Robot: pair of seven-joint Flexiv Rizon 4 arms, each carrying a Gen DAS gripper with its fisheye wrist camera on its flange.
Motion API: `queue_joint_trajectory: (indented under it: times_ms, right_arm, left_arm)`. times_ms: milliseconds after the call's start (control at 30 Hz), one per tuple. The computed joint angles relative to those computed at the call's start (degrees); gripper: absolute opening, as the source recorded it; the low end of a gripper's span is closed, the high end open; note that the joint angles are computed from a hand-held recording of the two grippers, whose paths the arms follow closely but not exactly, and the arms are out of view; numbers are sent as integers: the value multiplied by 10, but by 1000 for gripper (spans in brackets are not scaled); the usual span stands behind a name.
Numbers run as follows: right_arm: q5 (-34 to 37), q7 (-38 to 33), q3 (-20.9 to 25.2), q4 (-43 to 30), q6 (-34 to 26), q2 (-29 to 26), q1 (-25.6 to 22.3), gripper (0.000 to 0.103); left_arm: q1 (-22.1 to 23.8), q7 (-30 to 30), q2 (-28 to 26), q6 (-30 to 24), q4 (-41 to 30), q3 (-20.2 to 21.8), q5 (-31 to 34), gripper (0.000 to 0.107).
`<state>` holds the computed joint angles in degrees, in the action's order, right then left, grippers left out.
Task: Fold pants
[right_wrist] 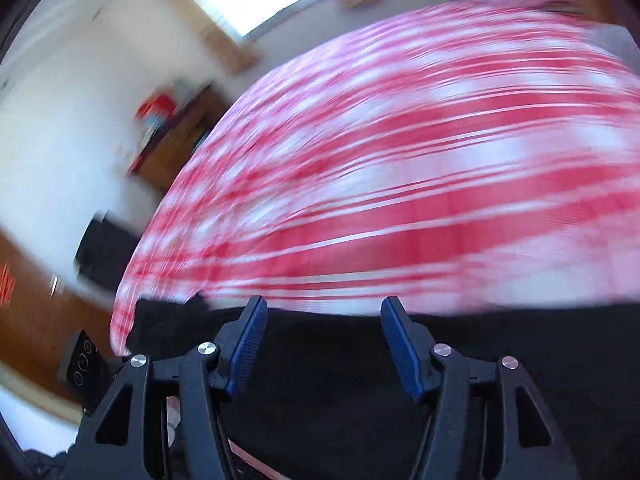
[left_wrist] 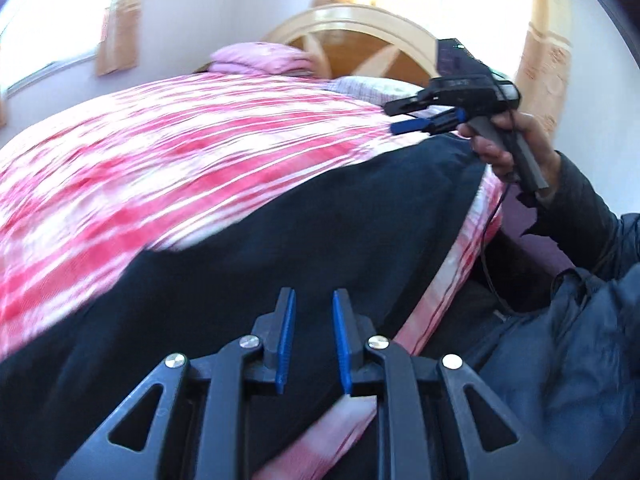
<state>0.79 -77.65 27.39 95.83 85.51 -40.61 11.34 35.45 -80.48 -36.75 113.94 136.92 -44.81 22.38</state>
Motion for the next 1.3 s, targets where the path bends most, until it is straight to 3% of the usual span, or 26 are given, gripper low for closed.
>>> queue_joint_trajectory:
  times_ms: [167,233,333,400,500,600,667,800,900,933,967,1167,1300]
  right_arm:
    - [38,60,-61,138,96,102,-25,61]
    - [41,89,-116,178,131,128,1,61]
    - [50,131,-218,224,168,151,63,61]
    - [45,149,-229,231,175,150,62,61]
    - [15,168,-195,222,156,141,11,61]
    - [-8,186,-190,223,152,138,-7,61]
    - [-17,200,-178,229,164,135,-22,61]
    - [-42,227,-143,229,174,113,-66,55]
    - [-66,244,-94,220,226,74,-121,35]
    - [-76,251,-87,220,238,66,-129,18]
    - [-84,253,-91,221,249,63,-127,11]
    - [-109,244,-149,245,343,77,-71,4]
    - [-122,241,-176,260,397,87,-48,4]
  left_arm:
    - [-62,55,-22,-75,-77,-30,-28,39]
    - [-94,84,-27,-106,-104,-31,-45,39]
    - [-162,114,-20,-139,-140,3,-76,39]
    - [-202,130,-27,-164,-168,25,-100,39]
    - [-245,148,-31,-178,-187,52,-126,39]
    - [-317,157,-22,-173,-204,121,-148,39]
    - [-337,166,-22,-175,-207,141,-164,39]
    - [-335,182,-30,-168,-203,137,-200,38]
    - [-312,183,-31,-165,-192,115,-221,24]
    - [-310,181,-30,-164,-190,113,-226,21]
    - [-309,181,-29,-164,-188,111,-229,15]
    - [-300,173,-25,-138,-174,101,-227,7]
    - [-259,156,-28,-119,-164,63,-208,7]
